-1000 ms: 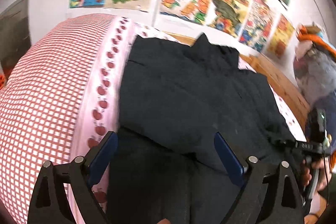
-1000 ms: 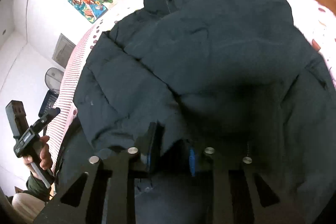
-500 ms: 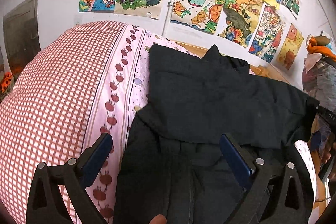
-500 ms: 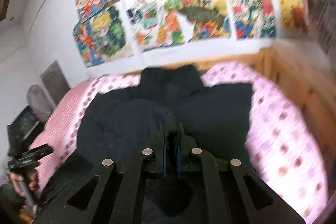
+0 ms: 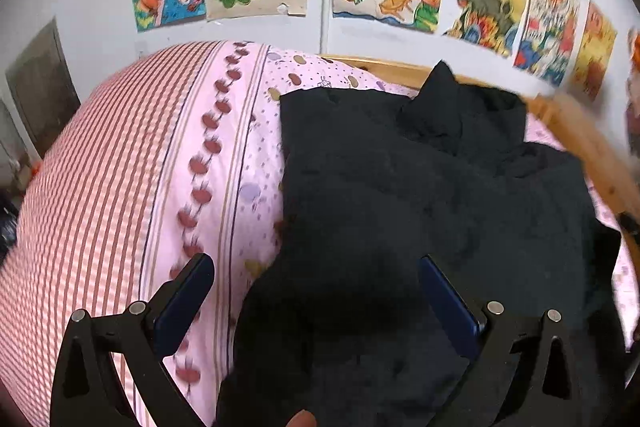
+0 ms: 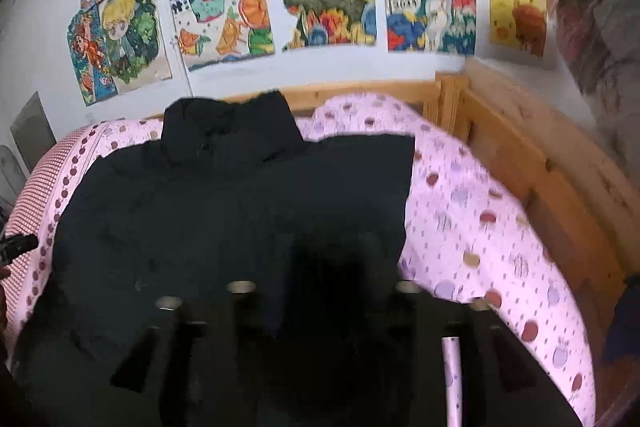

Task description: Fold large clothes

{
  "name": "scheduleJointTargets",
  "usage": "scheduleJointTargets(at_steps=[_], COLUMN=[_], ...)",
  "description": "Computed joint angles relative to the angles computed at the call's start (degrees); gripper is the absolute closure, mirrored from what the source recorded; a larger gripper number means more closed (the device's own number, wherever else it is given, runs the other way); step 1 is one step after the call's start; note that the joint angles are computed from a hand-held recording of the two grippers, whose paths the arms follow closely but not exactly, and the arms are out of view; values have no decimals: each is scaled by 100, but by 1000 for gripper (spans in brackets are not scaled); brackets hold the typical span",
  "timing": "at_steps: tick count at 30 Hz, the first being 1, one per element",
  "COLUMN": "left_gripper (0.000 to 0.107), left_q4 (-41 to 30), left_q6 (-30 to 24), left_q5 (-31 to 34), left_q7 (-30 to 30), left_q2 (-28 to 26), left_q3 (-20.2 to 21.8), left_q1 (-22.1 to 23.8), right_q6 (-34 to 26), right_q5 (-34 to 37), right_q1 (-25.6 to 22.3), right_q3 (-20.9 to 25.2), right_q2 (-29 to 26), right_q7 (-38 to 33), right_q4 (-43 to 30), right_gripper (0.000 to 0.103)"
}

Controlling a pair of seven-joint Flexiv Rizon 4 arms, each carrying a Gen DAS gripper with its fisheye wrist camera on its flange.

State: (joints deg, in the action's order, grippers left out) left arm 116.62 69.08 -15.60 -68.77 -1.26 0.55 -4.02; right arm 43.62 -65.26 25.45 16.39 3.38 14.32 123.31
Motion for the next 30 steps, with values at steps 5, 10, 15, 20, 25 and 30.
scheduleJointTargets(at_steps=[5, 10, 15, 20, 25, 30], left_gripper=[4, 4, 4, 4, 4, 4], left_q4=[-513, -344, -264, -297, -84, -86], left_q6=[-147, 586, 1599, 1835, 2377, 2668], left_q5=[591, 783, 1708, 1891, 1755, 1823], left_q7=[-424, -167, -423, -529, -415, -515], left_q2=[-418, -696, -1109, -1326, -1474, -1627], left_q3=[-137, -187, 101, 207, 182, 620], left_q1=[-97, -241, -506, -608, -608, -1005], right_q6=[417, 861, 831, 1113, 1299, 1254], right_q5=[-343, 154, 404, 318, -363, -852], right_q1=[71, 218, 408, 430, 448, 417], right_q3=[-114, -246, -381, -537, -693, -727], right_q2=[-412, -889, -1202, -1379, -1467, -1522], right_q7=[-635, -1225, -1529, -1459, -912, -569], right_q4=[-307, -516, -570, -489, -324, -271], right_gripper=[42, 42, 34, 24, 21, 20])
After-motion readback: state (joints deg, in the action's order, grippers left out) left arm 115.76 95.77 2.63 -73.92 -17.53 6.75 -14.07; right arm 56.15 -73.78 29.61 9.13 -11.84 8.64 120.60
